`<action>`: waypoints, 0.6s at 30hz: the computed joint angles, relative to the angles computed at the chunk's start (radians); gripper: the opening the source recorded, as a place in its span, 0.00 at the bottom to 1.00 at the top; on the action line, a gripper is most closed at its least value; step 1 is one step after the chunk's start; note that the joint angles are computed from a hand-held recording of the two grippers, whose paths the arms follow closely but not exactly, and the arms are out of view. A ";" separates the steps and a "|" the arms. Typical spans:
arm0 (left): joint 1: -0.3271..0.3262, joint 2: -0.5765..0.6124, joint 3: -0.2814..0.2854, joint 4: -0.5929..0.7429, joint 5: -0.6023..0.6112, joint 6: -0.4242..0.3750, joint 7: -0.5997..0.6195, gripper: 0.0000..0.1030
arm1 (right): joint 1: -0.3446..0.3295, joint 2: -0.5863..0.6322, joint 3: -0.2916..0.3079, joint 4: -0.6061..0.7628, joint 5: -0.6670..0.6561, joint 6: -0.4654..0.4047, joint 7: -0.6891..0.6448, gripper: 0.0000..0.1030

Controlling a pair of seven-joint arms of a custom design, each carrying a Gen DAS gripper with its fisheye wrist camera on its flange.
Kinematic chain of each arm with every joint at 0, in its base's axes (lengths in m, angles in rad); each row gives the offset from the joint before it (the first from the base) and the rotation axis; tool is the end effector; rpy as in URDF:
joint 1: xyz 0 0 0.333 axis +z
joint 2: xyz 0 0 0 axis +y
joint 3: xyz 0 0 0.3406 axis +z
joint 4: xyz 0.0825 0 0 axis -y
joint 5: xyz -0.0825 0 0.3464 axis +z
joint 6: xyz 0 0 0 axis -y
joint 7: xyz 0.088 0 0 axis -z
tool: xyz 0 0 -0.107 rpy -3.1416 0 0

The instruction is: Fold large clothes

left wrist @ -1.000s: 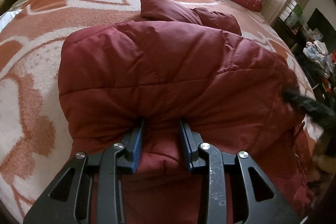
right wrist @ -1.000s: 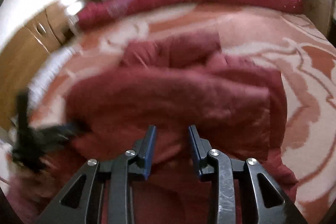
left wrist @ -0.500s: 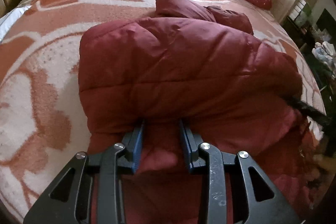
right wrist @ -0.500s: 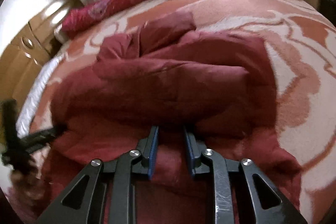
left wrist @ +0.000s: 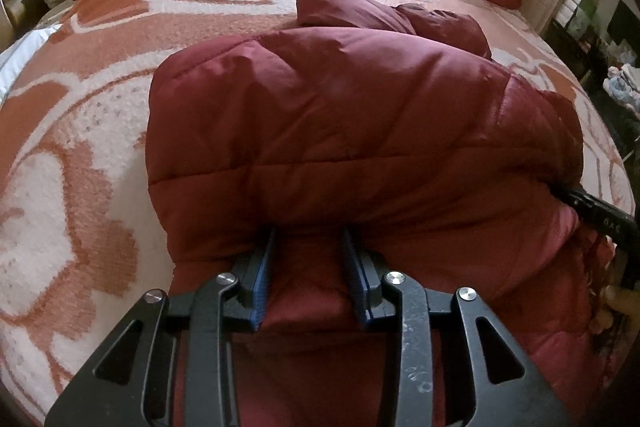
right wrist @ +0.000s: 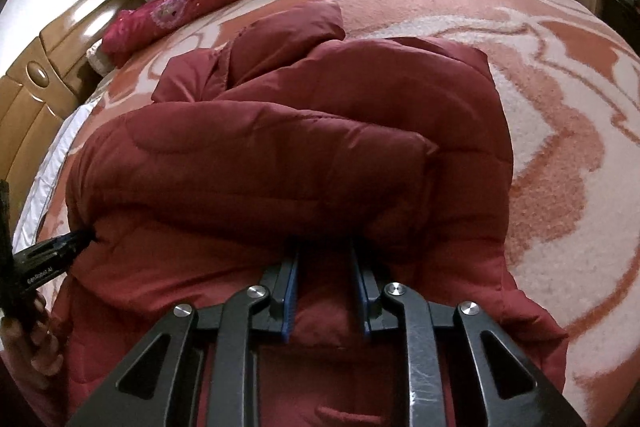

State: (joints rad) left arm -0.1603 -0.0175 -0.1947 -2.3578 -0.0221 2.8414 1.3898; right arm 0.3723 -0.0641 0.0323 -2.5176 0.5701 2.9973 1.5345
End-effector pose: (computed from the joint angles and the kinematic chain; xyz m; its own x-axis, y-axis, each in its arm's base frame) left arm 0.4797 -0.1770 0.4415 -0.1784 -0.9790 0.0987 -0.8756 0.1122 -0.4699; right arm 0.4437 0.1480 0.4098 -0.0195 -0.9453 -0.3256 -0.8867 0.1668 -0.4312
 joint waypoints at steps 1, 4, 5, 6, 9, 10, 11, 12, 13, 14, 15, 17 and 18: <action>0.000 0.000 0.000 0.003 0.006 -0.008 -0.007 0.33 | 0.005 0.001 -0.004 0.002 0.025 -0.003 -0.020 0.21; 0.000 -0.031 -0.002 0.009 0.004 -0.057 -0.024 0.33 | 0.001 0.001 -0.002 0.006 0.031 -0.009 -0.022 0.21; 0.000 -0.053 -0.003 0.001 -0.004 -0.068 -0.030 0.33 | -0.002 0.001 -0.001 0.009 0.026 -0.017 -0.018 0.21; 0.000 -0.080 -0.004 -0.011 -0.020 -0.076 -0.027 0.33 | -0.003 0.000 -0.003 0.012 0.029 -0.025 -0.022 0.21; -0.010 -0.197 0.004 -0.091 -0.108 -0.090 0.015 0.33 | -0.001 -0.010 -0.011 0.019 0.089 -0.050 -0.068 0.22; -0.014 -0.228 0.010 -0.115 -0.138 -0.092 0.033 0.33 | 0.004 -0.018 -0.014 0.017 0.122 -0.050 -0.089 0.24; -0.021 -0.272 0.020 -0.149 -0.175 -0.097 0.056 0.33 | 0.006 -0.026 -0.015 0.017 0.138 -0.055 -0.098 0.25; -0.021 -0.301 0.022 -0.171 -0.194 -0.102 0.068 0.33 | -0.001 -0.037 -0.010 0.013 0.110 -0.063 -0.071 0.26; -0.020 -0.340 0.025 -0.202 -0.212 -0.107 0.079 0.33 | -0.008 -0.054 -0.005 0.006 0.071 -0.070 -0.037 0.30; -0.017 -0.366 0.027 -0.224 -0.225 -0.113 0.088 0.33 | -0.006 -0.074 -0.004 -0.004 0.048 -0.069 -0.022 0.33; -0.014 -0.395 0.028 -0.247 -0.237 -0.123 0.094 0.33 | -0.001 -0.100 -0.003 -0.019 0.026 -0.063 -0.007 0.42; -0.004 -0.440 0.028 -0.284 -0.253 -0.147 0.099 0.33 | 0.012 -0.149 -0.004 -0.050 -0.020 -0.053 0.033 0.51; 0.000 -0.463 0.031 -0.305 -0.262 -0.162 0.101 0.34 | 0.020 -0.172 -0.007 -0.066 -0.038 -0.052 0.049 0.53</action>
State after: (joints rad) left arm -0.1599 -0.4809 -0.1639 -2.6627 -0.2839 2.6799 1.4907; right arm 0.3925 -0.2358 0.0257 -2.5831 0.5325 2.9455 1.5833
